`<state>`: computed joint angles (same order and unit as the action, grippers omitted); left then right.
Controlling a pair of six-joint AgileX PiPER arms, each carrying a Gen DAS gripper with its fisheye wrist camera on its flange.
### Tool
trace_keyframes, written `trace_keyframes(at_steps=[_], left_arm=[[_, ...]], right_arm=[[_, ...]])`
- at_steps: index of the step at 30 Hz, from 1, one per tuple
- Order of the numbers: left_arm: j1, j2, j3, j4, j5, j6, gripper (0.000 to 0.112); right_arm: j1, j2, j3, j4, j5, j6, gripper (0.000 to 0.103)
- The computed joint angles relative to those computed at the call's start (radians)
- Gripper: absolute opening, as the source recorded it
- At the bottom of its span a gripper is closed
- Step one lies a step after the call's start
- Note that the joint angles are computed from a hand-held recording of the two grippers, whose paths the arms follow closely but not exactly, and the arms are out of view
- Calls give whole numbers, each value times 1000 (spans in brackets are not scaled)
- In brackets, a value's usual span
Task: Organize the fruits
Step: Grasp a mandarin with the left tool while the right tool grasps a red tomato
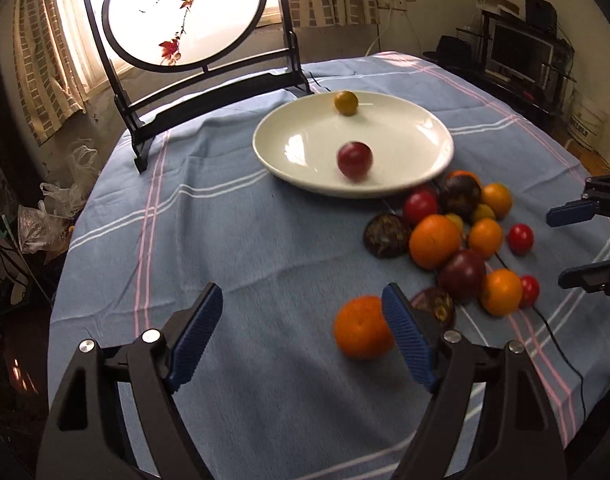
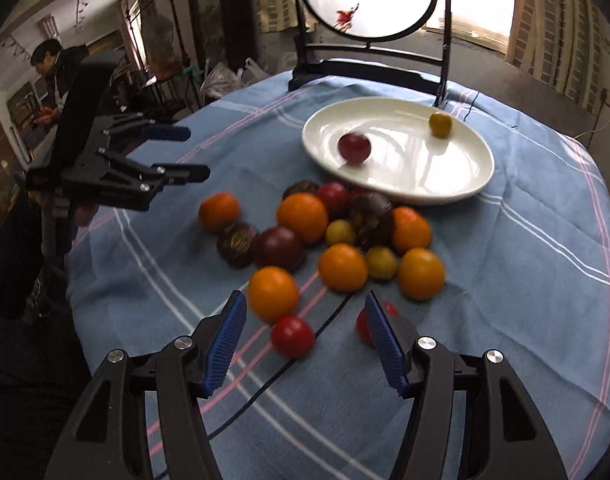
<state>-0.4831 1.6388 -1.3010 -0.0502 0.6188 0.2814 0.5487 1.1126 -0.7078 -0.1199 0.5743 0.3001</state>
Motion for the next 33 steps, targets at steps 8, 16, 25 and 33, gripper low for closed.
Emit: trace_keyframes(at_steps=[8, 16, 25, 33], left_arm=[[8, -15, 132, -92, -36, 142, 79], [-14, 94, 37, -136, -21, 179, 80], [11, 111, 9, -281, 44, 290, 42], [-1, -14, 37, -248, 2, 187, 42]], right_arm=[[67, 140, 0, -45, -5, 57, 39], [82, 114, 24, -101, -13, 109, 27], [58, 94, 47, -75, -32, 95, 27], [73, 18, 41, -135, -13, 160, 27]])
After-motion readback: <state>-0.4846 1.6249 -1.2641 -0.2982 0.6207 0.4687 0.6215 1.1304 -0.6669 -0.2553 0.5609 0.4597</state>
